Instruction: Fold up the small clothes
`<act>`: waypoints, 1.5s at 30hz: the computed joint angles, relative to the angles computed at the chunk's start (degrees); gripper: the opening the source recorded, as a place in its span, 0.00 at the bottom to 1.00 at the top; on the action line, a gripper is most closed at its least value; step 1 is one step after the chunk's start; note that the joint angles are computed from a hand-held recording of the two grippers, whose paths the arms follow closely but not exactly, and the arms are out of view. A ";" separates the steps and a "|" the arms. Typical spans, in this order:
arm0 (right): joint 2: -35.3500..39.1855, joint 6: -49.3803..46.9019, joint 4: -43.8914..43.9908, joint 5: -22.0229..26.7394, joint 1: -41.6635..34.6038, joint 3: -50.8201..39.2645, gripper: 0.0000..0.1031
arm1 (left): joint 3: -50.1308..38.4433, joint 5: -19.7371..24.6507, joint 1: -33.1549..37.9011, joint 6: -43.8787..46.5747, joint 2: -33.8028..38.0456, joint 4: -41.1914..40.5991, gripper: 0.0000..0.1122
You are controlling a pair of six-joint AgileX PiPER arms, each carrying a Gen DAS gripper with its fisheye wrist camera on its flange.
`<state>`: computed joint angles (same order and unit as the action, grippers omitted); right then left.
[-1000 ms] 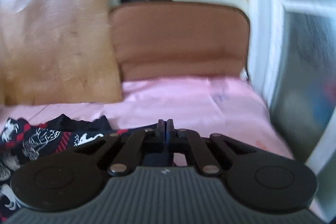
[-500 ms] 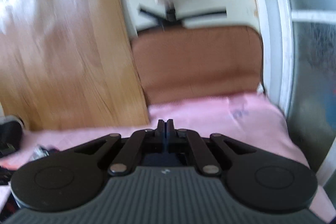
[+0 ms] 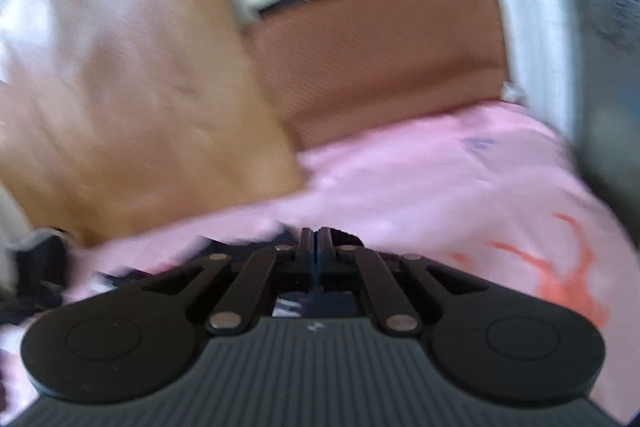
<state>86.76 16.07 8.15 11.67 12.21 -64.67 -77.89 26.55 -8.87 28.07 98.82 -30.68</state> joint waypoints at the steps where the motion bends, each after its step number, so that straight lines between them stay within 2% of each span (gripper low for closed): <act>1: 0.14 -4.13 5.73 0.83 1.00 -1.80 0.04 | -0.57 0.70 0.69 0.17 0.61 -1.31 0.26; 4: 3.67 -18.86 22.92 4.68 4.89 -10.03 0.04 | 0.45 2.86 5.17 6.89 0.33 -11.76 0.26; 7: 11.04 -31.99 37.16 9.21 8.88 -19.70 0.04 | 1.84 3.93 9.19 8.75 -1.01 -15.48 0.26; 10: 21.24 -31.35 39.29 14.90 13.31 -31.98 0.08 | 1.82 5.84 12.09 7.80 -1.45 -15.95 0.27; 12: 27.15 -27.66 35.17 18.43 14.91 -39.83 0.18 | 2.60 6.41 13.00 8.93 -2.31 -16.94 0.29; 13: 28.04 -25.03 31.91 17.67 15.45 -40.60 0.28 | 3.31 6.51 13.25 10.78 -2.89 -18.30 0.30; 14: 27.54 -24.16 30.94 15.84 15.28 -39.08 0.31 | 3.91 6.63 13.34 12.75 -3.37 -19.79 0.30; 18: 20.78 -29.15 37.74 12.49 11.81 -26.77 0.31 | 2.79 7.38 11.90 17.41 -1.73 -24.56 0.31; 22: 17.79 -29.93 39.68 12.40 9.88 -17.20 0.31 | -0.12 7.88 7.16 15.74 1.28 -22.27 0.29; 24: 18.45 -34.54 46.22 11.62 9.71 -11.65 0.31 | -2.96 7.04 3.10 9.30 4.07 -13.61 0.29; 25: 18.47 -38.60 51.95 9.74 9.98 -8.53 0.23 | -4.22 6.62 1.23 4.70 5.58 -7.88 0.29; 26: 17.04 -43.58 57.64 7.36 10.52 -5.49 0.22 | -4.42 4.73 -0.59 1.12 6.88 -2.84 0.27; 27: 16.31 -46.26 61.07 7.27 10.47 -4.29 0.22 | -2.39 0.54 -2.29 -0.16 6.21 0.19 0.28; 28: 15.44 -46.66 62.54 9.07 9.70 -3.72 0.24 | -1.24 -1.86 -3.87 -2.61 5.66 4.70 0.28; 30: 11.21 -54.17 72.04 10.52 8.02 0.62 0.25 | -0.62 -2.50 -5.59 -8.63 4.63 11.90 0.29; 31: 7.66 -58.79 76.74 9.54 7.36 3.94 0.25 | -0.52 -1.84 -5.60 -9.03 4.07 12.06 0.30; 33: -1.25 -62.79 79.28 5.90 5.58 11.10 0.26 | 0.19 -0.73 -4.87 -7.20 2.45 9.05 0.31; 34: -6.48 -61.36 77.11 3.26 4.82 14.98 0.27 | 0.54 -0.40 -4.49 -5.70 1.60 7.01 0.31; 36: -17.14 -51.90 66.92 -2.02 2.16 23.19 0.28 | 0.77 -0.16 -4.32 -3.74 0.56 3.90 0.31; 38: -28.06 -40.60 55.46 -1.39 -4.66 31.17 0.28 | 0.37 0.72 -4.52 -1.53 0.03 0.65 0.33; 40: -37.88 -29.97 44.00 7.23 -15.46 35.35 0.30 | -0.44 1.91 -5.42 -0.38 0.12 -1.52 0.34; 42: -46.60 -23.49 38.09 16.95 -24.97 38.08 0.31 | -1.63 3.10 -6.97 0.82 1.10 -3.50 0.34; 43: -50.48 -23.24 38.58 22.68 -29.97 39.23 0.31 | -2.07 3.26 -8.20 0.36 1.51 -3.16 0.34; 45: -56.07 -27.77 46.26 33.80 -41.42 41.89 0.32 | -2.42 2.86 -10.49 -0.11 2.44 -2.67 0.34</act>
